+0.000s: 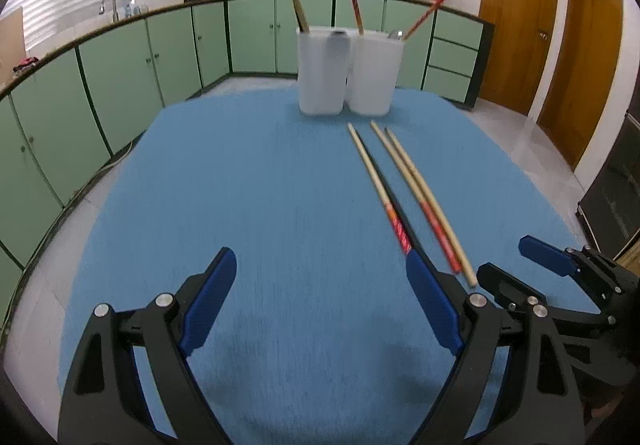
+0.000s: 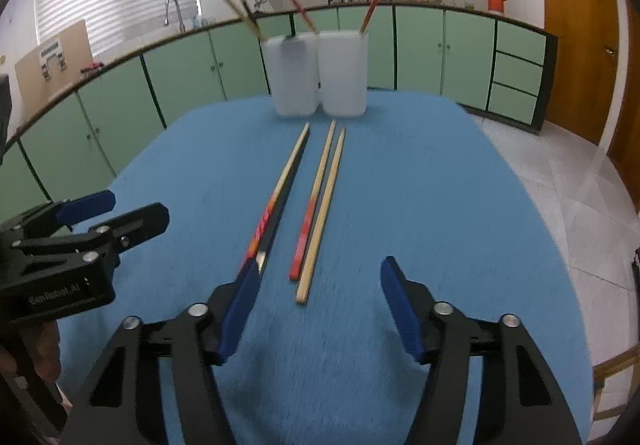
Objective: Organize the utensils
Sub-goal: 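Withdraw both tools back over the remaining chopsticks, then close right tool on a plain wooden chopstick while left tool closes on a red-patterned chopstick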
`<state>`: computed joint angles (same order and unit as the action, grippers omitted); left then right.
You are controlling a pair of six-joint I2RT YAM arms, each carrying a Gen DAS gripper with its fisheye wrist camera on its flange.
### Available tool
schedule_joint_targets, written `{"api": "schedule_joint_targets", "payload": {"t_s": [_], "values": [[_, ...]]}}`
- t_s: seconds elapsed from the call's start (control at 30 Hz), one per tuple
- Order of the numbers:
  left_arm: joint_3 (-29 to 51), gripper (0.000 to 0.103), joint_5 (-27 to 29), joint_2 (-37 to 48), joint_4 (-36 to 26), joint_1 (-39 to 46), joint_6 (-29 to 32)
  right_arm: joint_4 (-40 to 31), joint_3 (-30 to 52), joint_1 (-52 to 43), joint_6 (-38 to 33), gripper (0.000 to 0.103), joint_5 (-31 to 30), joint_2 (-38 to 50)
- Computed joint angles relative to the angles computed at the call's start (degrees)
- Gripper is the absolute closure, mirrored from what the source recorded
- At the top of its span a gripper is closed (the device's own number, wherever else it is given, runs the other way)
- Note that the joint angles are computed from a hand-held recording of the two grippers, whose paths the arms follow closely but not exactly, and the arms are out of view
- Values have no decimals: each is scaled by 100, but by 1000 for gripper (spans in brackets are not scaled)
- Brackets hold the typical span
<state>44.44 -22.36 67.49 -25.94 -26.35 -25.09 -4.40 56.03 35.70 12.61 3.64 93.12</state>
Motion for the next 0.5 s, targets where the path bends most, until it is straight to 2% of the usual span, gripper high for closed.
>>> {"api": "schedule_joint_targets", "payload": {"t_s": [0.23,0.4,0.5], "values": [[-132,19,183,82,22,97,-89,7,-14,66,111,64,21,185],[-168,19,280,93,37,180,-83,-28,33,99,117,68,100,283],[-153,19,316,126,31,193,-82,-40,53,122,94,74,156,305]]}}
